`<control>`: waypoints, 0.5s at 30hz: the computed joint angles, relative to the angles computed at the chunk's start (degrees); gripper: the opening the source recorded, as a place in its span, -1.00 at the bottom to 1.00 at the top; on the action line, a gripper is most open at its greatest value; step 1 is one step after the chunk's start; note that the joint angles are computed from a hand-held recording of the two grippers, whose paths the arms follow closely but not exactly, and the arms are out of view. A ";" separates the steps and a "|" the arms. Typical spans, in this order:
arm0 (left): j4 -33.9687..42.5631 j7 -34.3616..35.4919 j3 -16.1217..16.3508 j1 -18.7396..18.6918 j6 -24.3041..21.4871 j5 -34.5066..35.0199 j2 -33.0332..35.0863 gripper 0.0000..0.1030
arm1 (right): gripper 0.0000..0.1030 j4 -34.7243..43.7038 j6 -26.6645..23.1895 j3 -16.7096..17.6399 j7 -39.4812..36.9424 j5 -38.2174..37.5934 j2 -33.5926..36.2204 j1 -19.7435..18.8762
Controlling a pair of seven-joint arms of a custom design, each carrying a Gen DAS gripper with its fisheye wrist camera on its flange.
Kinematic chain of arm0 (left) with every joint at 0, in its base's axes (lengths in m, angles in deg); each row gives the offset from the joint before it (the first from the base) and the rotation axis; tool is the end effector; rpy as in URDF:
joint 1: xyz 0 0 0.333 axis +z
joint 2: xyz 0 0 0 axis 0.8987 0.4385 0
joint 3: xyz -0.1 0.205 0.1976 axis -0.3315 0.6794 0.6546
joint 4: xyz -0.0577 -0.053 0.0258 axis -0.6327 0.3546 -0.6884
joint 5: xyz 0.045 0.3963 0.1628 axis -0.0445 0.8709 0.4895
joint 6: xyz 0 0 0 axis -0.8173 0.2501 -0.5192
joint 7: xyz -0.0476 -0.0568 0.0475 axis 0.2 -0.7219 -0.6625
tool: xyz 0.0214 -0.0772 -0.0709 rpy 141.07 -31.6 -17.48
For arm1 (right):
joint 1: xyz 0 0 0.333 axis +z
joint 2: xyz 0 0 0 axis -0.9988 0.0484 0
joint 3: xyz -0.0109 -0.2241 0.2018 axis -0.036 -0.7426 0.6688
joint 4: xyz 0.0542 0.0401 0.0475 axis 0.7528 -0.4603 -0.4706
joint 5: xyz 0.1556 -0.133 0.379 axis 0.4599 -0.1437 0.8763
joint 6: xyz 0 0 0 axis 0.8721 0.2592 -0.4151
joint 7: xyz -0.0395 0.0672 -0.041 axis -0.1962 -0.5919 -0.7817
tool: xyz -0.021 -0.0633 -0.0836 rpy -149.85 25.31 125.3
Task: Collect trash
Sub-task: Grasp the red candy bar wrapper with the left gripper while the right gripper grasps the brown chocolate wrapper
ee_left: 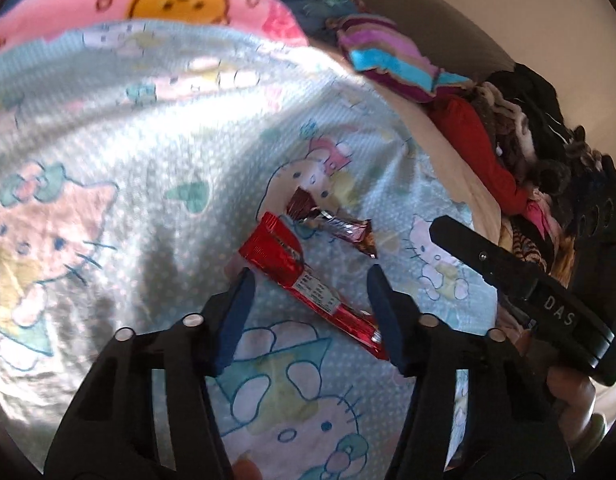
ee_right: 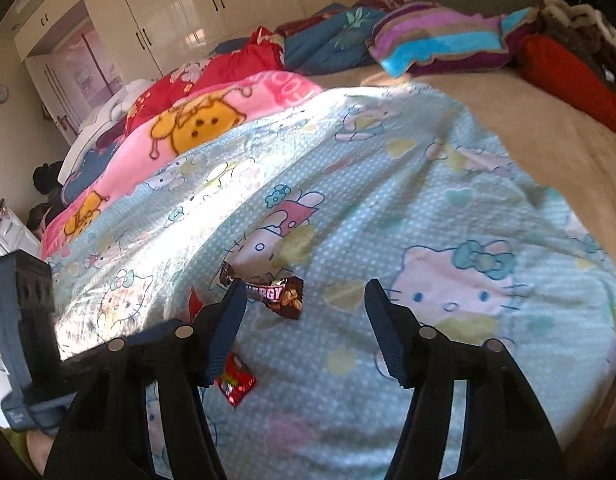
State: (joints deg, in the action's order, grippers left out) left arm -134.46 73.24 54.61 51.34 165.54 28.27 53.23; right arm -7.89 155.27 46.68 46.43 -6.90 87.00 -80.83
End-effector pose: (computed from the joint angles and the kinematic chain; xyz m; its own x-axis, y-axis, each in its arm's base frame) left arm 0.5889 -0.2719 0.4671 0.5743 -0.6501 0.4975 -0.4314 -0.7568 -0.4910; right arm 0.7703 0.1957 0.5049 0.8164 -0.4954 -0.2967 -0.5620 -0.5637 -0.6053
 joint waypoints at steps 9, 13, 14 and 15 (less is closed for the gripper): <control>-5.00 0.10 0.50 0.85 6.62 -1.36 -1.96 -0.72 | -0.08 12.07 -7.22 -0.12 3.66 -5.42 9.05 3.48; -6.88 0.57 -0.03 1.27 6.16 -0.65 -4.14 -0.74 | -0.58 8.23 -6.62 0.25 2.90 -5.80 7.35 3.37; -7.37 0.08 -0.11 1.44 6.08 -0.04 -4.76 -0.74 | -0.65 6.86 -6.70 0.78 2.86 -4.39 6.57 2.51; -7.90 -0.85 -0.16 1.67 6.24 0.85 -5.45 -0.74 | -0.70 5.37 -6.38 1.03 2.95 -3.22 5.68 1.87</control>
